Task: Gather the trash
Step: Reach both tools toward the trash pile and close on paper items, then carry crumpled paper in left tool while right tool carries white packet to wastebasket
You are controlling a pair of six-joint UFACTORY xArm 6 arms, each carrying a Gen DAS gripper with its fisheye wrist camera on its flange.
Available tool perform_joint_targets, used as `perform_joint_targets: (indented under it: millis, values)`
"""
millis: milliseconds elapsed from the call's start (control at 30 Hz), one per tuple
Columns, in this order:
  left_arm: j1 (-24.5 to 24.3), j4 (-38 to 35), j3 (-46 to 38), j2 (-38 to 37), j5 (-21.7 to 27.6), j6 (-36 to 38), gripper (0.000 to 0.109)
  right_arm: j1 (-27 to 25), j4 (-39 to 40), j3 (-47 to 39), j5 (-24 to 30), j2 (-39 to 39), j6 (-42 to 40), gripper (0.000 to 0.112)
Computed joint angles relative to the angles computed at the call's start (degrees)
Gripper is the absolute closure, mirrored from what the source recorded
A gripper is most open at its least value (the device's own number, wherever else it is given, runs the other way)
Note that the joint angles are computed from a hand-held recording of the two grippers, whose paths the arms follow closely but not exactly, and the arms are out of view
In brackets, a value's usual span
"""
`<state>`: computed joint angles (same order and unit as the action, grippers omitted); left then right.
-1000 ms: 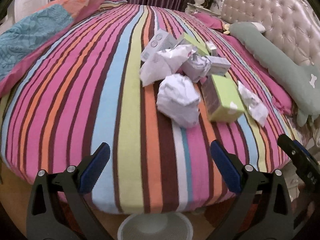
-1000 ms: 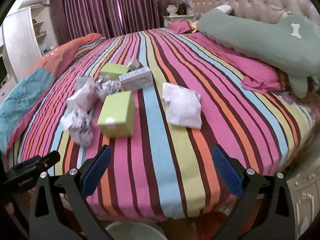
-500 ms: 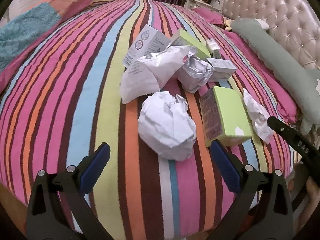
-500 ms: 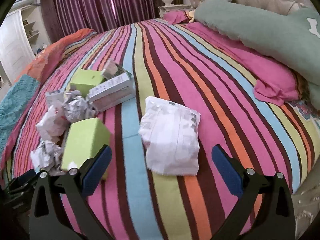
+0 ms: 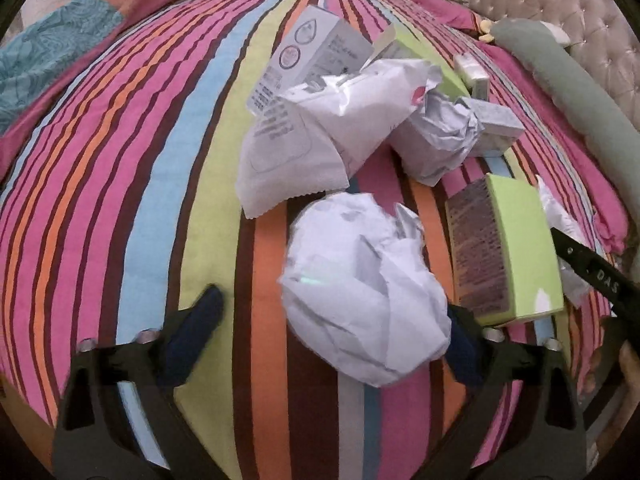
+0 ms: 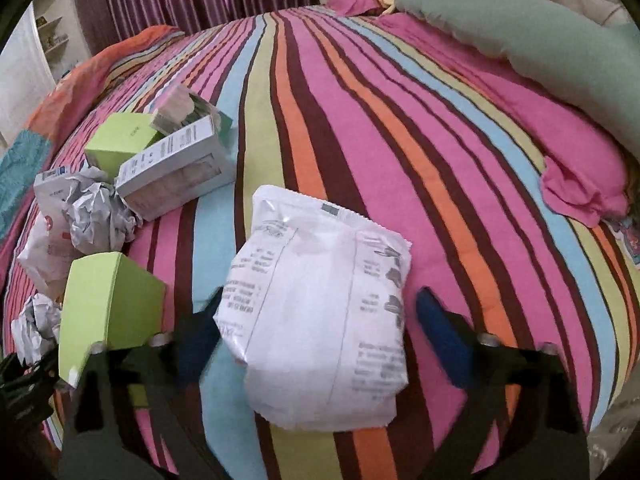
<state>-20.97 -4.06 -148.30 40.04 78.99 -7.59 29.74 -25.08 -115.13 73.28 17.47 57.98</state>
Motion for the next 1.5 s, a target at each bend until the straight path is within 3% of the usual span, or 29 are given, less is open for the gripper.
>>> perform_joint_targets:
  millis: [100,167,600,1033,1300,1500]
  values:
    - [-0.4,1.9,3.1,-1.7,-2.5,1.0,0.050,0.3,-0.5,-1.2,0.8,0.7,-0.9,0.040]
    - [-0.1,1.3,2.8,-1.6,-2.2,1.9,0.050,0.7,-0.5,-1.4,0.6,0.6,-1.3,0.043]
    - [1.1,-0.6,24.7,-16.7,-11.4,4.4,0.051,4.0,-1.9,5.1,-1.8,-5.7,4.7,0.043]
    - [3.6,-5.1,49.4,-37.2,-18.4,11.0,0.051,11.3,-6.3,13.8,-3.5,-15.1,16.0,0.043]
    - [4.6,-8.5,64.6,-50.9,-19.5,15.9,0.051,17.8,-9.4,17.1,-3.8,-18.2,23.1,0.043]
    - [4.7,-9.0,73.5,-58.6,-16.5,18.0,0.051,22.0,-9.8,17.2,-2.5,-17.7,25.5,0.043]
